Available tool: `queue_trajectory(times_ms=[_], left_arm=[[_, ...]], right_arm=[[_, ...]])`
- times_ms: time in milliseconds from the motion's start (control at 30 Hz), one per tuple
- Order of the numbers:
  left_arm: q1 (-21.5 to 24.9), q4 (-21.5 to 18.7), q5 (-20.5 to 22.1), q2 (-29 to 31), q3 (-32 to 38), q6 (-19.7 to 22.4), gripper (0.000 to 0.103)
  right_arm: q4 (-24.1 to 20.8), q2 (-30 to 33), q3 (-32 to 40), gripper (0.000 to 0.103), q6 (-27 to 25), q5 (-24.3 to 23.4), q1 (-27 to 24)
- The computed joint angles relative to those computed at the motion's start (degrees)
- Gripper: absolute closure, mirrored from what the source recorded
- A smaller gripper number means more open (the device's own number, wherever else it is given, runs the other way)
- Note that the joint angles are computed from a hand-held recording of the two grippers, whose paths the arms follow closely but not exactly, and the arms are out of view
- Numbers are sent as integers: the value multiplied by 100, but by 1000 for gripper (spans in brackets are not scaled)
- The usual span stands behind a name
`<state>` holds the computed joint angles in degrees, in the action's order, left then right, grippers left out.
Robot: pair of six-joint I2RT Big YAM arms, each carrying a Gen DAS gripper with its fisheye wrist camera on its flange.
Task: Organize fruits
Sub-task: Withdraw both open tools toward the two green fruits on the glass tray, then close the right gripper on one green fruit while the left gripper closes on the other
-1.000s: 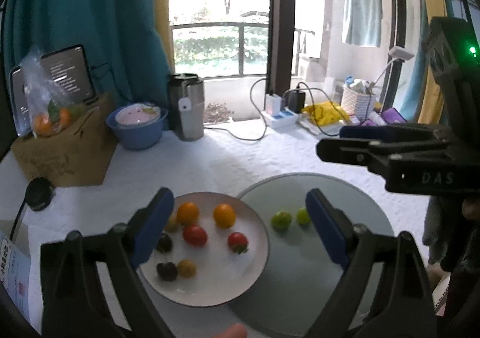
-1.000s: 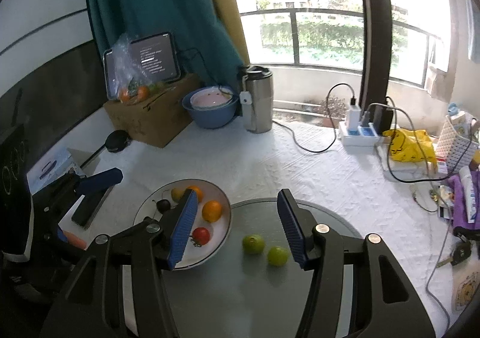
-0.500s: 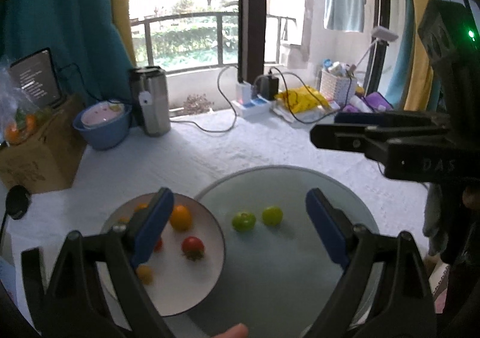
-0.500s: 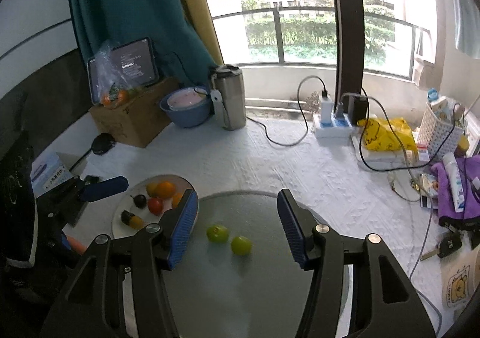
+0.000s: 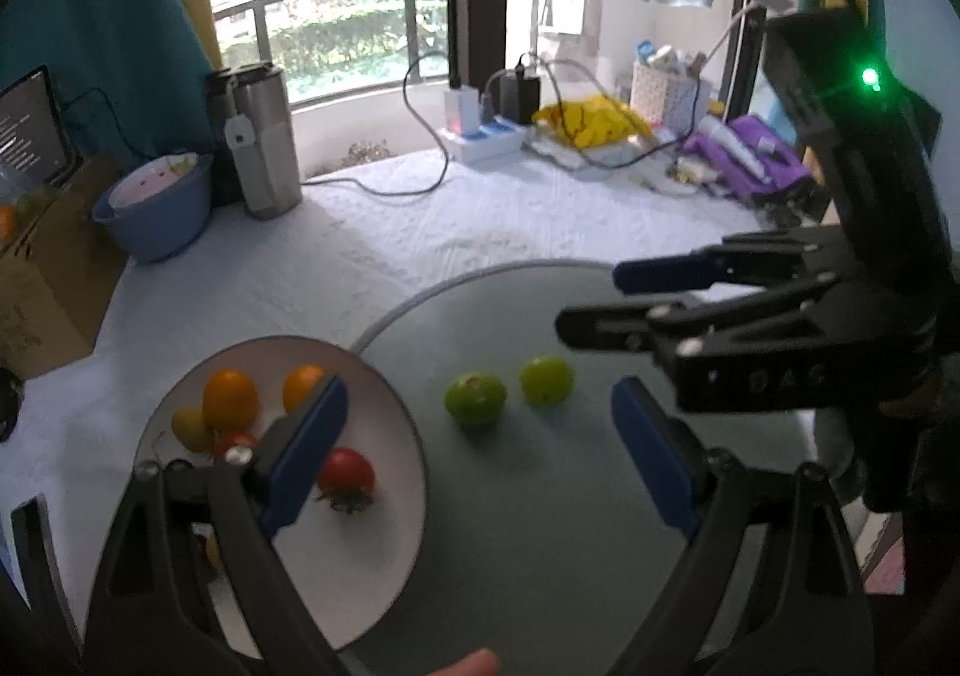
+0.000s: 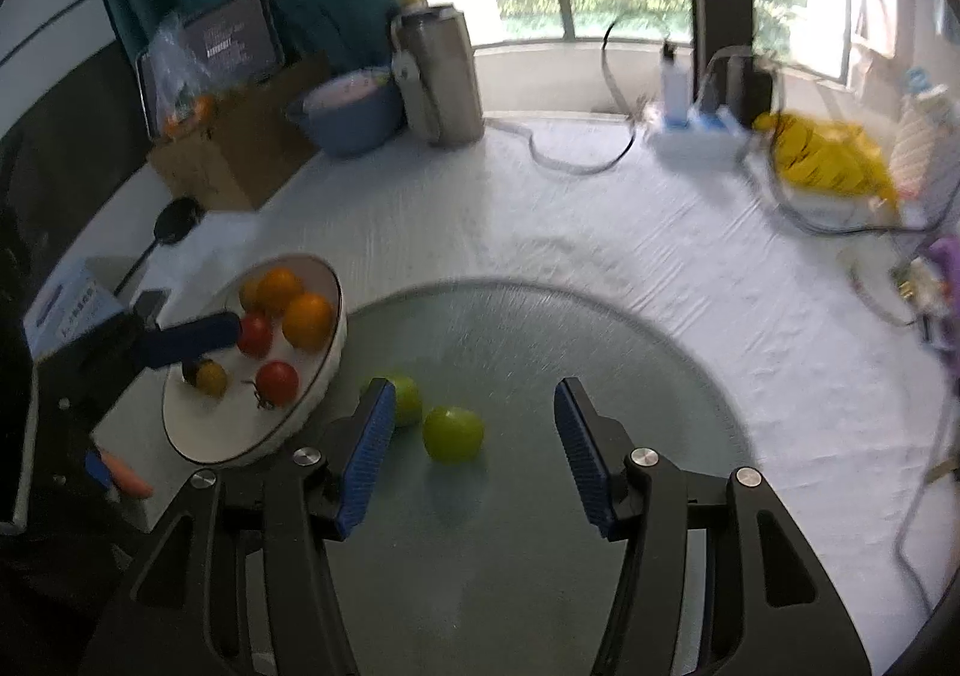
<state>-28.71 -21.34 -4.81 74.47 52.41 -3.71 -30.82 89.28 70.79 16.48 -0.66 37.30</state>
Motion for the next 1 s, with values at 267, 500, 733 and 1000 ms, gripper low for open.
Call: queue_trajectory(times_ms=[267, 500, 733, 1000], left_arm=[[218, -150, -44, 11, -80, 273, 12], [215, -112, -61, 191, 58, 364, 12], [107, -189, -51, 450, 273, 473, 13], [41, -128, 178, 677, 463, 569, 25]], right_arm=[[-154, 474, 210, 45, 46, -438, -37], [-165, 465, 135, 62, -62, -603, -98], [-10, 311, -61, 73, -168, -704, -123], [144, 77, -275, 73, -122, -612, -291]])
